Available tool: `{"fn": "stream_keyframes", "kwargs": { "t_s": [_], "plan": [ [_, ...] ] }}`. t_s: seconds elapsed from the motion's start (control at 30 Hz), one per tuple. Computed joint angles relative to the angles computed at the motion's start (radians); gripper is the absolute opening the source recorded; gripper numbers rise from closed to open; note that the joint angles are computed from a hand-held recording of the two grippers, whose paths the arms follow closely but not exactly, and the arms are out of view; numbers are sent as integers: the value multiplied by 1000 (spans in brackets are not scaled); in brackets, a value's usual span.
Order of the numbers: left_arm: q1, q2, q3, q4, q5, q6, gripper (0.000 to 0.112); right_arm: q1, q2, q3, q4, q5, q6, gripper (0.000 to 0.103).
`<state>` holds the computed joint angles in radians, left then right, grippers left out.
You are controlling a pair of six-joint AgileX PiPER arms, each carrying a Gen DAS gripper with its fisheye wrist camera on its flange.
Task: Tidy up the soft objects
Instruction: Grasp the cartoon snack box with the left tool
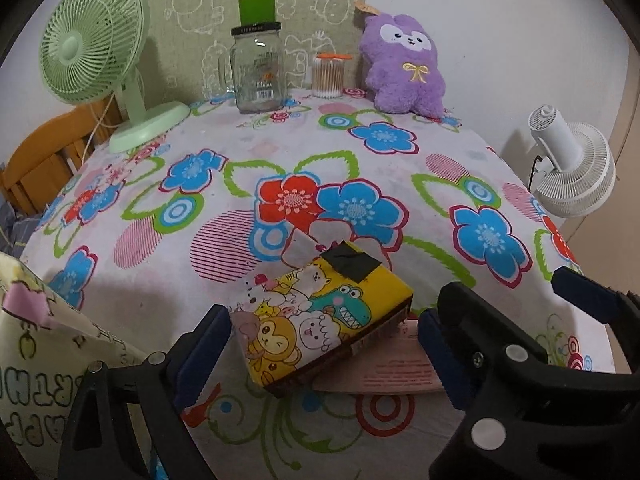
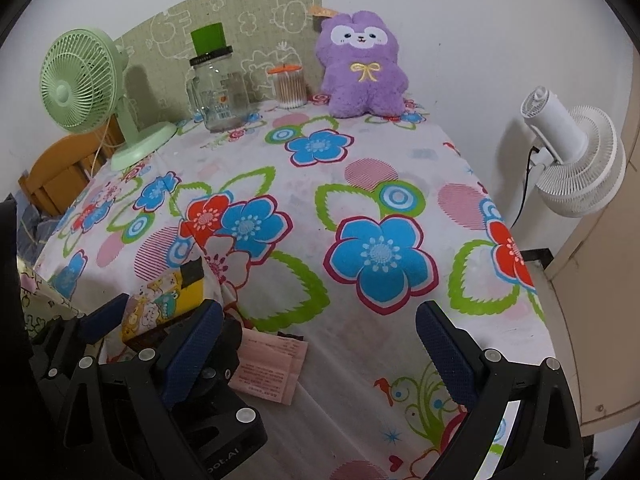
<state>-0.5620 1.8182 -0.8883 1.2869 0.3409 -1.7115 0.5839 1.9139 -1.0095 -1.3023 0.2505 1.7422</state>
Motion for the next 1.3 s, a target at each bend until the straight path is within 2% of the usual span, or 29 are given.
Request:
{"fn": "stream_keyframes", "kwargs": {
  "t_s": [0.3,0.4,0.57,0.83,0.93,1.07,1.17,1.3],
  "plan": [
    [22,-1,3,-26,-42,24,94,-4,6,-7,-30,-13,27,99],
    [19,-11,11,-20,-53,26,85,-1,6,-8,-28,-10,26,99],
    [11,-28,25,-3,-61,22,64,-2,1,-4,-29,-19,29,99],
    [-12,-49,38,-29,-21,45,50,11,-6,3,-26,-17,23,99],
    [-16,-50,37,-40,-12,57,51,16,-11,9,-45,-5,42,99],
    [-22,-49,31,-32,12,45,78,12,-15,8,-32,-8,28,99],
    [-23,-50,20,-18,31,46,84,3,-19,5,-30,-19,31,99],
    [-10,-44,-11,-65,26,110,90,-10,-18,-20,47,-21,-48,99]
  ]
}}
